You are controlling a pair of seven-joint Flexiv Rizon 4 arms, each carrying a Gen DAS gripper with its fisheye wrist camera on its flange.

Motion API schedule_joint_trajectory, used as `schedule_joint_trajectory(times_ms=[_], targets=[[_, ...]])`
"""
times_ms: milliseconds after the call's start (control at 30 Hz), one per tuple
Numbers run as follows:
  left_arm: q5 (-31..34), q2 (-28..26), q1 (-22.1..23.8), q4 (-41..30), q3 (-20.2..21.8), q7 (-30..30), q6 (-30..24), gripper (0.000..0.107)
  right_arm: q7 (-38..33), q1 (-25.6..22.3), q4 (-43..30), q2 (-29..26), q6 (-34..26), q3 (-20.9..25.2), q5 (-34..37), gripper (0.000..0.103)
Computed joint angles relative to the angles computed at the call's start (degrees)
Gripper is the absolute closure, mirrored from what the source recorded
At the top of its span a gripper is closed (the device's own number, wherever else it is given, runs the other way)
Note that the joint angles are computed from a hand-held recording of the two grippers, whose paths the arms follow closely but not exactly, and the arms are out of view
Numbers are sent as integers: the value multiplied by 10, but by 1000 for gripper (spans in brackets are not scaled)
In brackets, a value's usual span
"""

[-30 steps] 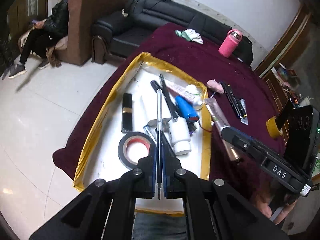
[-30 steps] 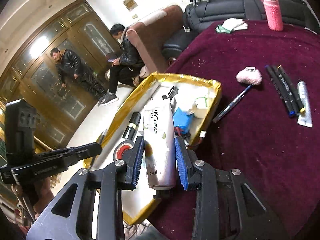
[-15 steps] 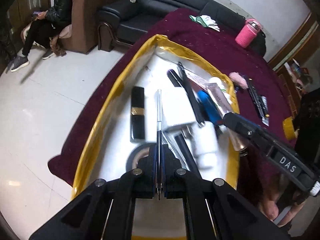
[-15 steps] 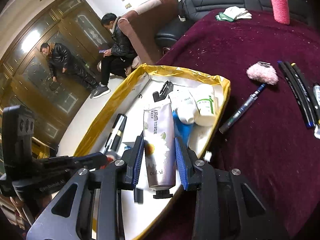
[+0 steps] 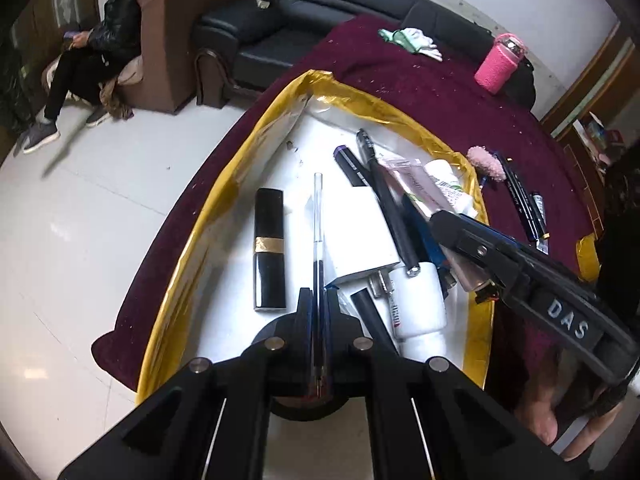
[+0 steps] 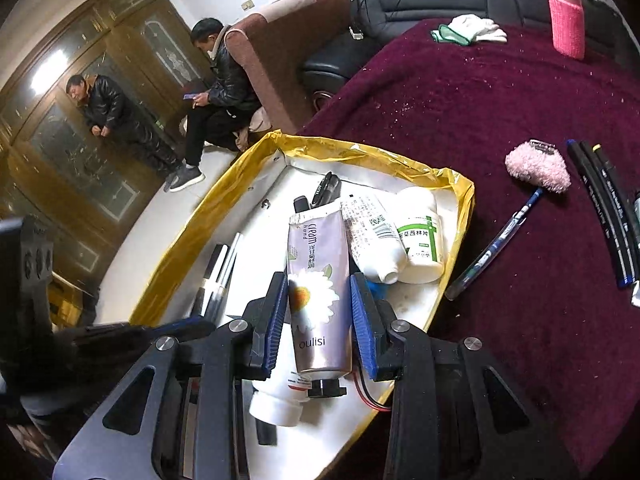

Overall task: Organize objects
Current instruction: 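Carry the white cosmetic tube into the tray with the right gripper while the left gripper grasps a thin pen, then open both grippers over the tray to release the tube and pen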

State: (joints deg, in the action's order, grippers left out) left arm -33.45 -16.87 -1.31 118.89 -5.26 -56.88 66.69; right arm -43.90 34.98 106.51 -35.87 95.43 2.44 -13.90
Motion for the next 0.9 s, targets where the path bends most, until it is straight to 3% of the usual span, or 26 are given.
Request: schedule_joint_trajectory(times_ms=[100, 200, 267, 333, 467, 633, 733, 800, 900], targets=[[-54, 15, 7, 22, -21, 41, 10, 102, -7, -28, -3, -2, 8, 33, 4, 70], [-84, 27, -4, 38, -25, 55, 31, 93, -4, -7, 19, 13, 31, 7, 16, 64], [-137, 41, -12, 57, -40, 93, 68, 63, -14, -20, 34, 21, 55, 23, 18, 54], [-217, 55, -20, 71, -59, 142, 93, 50, -21, -5, 55, 37, 76, 5, 29, 52], [-343, 79, -51, 80, -66, 226, 95, 48, -44, -39, 94, 60, 121, 44, 36, 52], [-443, 94, -104, 85, -58, 269, 86, 48, -75, -24, 170, 101, 185, 27, 93, 51], [-527, 105, -146, 83, -58, 348, 98, 48, -83, -40, 211, 112, 216, 38, 119, 51], [-503, 101, -170, 81, -52, 335, 126, 48, -92, -33, 234, 120, 225, 27, 151, 51], [-460, 98, -184, 81, -38, 307, 101, 48, -79, -72, 253, 121, 233, 51, 150, 51]])
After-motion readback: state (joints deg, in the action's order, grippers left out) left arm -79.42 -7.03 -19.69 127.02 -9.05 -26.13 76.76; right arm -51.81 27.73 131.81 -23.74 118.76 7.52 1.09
